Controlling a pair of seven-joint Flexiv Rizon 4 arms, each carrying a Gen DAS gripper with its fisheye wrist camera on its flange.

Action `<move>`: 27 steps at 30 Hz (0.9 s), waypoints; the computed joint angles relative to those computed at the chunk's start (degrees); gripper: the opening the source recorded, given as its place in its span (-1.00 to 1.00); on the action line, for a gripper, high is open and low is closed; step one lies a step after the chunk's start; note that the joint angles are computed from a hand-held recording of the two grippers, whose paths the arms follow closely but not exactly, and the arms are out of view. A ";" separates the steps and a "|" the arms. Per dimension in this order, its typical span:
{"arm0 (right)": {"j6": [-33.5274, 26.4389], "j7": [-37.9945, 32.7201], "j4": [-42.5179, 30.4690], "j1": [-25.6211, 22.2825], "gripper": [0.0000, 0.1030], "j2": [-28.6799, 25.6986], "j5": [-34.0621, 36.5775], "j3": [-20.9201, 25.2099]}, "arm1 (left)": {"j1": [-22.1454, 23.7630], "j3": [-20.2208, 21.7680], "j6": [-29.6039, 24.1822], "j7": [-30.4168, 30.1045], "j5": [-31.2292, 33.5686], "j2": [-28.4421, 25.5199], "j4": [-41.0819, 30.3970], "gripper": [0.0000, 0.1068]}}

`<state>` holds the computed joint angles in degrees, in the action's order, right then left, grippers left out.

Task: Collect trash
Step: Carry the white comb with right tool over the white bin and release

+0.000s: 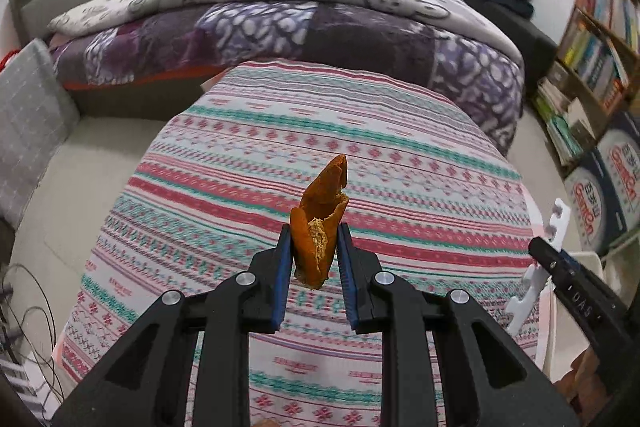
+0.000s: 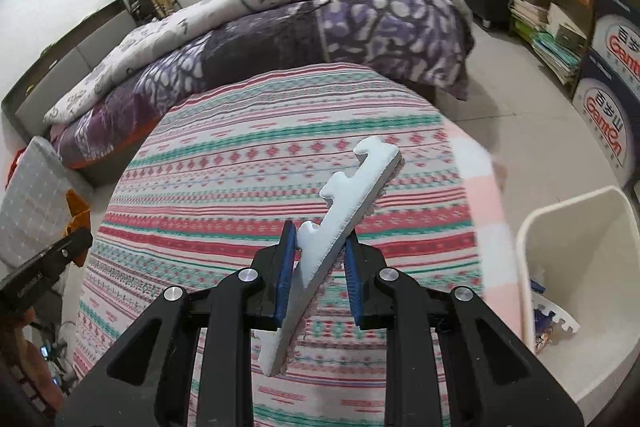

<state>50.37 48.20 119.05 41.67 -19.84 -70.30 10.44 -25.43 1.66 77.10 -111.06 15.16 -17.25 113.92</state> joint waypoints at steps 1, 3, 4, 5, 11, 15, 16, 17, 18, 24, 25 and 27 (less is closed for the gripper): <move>-0.59 0.59 0.96 -0.01 -0.57 0.78 -0.14 0.05 | -0.46 -0.03 0.05 -0.33 0.35 -0.27 -0.30 -0.58; -1.41 1.49 2.44 -0.34 -0.57 2.04 -0.40 0.32 | -1.60 -0.20 0.47 -1.02 1.01 -0.93 -1.03 -0.58; -1.44 2.26 3.36 -0.72 -0.57 2.80 -0.70 0.47 | -2.19 0.03 0.60 -1.52 1.45 -1.15 -1.34 -0.58; -1.57 2.81 4.09 -1.06 -0.57 3.44 -0.88 0.69 | -3.06 0.33 0.87 -2.29 2.15 -1.45 -1.83 -0.58; -5.45 2.90 7.72 -2.38 -0.57 7.63 -0.10 2.77 | -7.31 1.06 2.46 -5.16 4.55 -3.15 -4.47 -0.58; -7.11 3.58 10.44 -3.41 -0.56 10.64 0.92 4.27 | -9.91 0.99 2.43 -5.89 5.34 -4.38 -6.33 -0.58; -7.21 4.09 11.36 -3.79 -0.56 11.60 1.30 4.63 | -10.43 0.95 2.37 -5.92 5.48 -4.65 -6.71 -0.58; -7.24 4.42 12.04 -4.13 -0.56 12.29 1.65 4.94 | -10.98 0.84 2.30 -5.90 5.60 -4.96 -7.12 -0.58; -7.43 4.72 12.70 -4.43 -0.56 13.02 2.16 5.29 | -11.52 0.71 2.17 -5.84 5.68 -5.30 -7.59 -0.58; -8.84 6.17 17.55 -6.04 -0.56 18.19 6.99 7.67 | -14.37 -0.18 1.69 -4.51 5.84 -7.13 -9.56 -0.58; -8.94 6.59 18.60 -6.35 -0.56 19.31 8.01 8.06 | -14.93 -0.33 1.51 -4.25 5.84 -7.56 -10.02 -0.58; -9.12 7.40 20.29 -6.80 -0.55 21.10 9.82 8.86 | -15.70 -0.61 1.32 -3.66 5.60 -8.32 -10.72 -0.58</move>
<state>41.24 55.61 139.34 34.86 1.25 -60.48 19.30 -41.13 1.05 78.43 -114.71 20.76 -25.56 103.20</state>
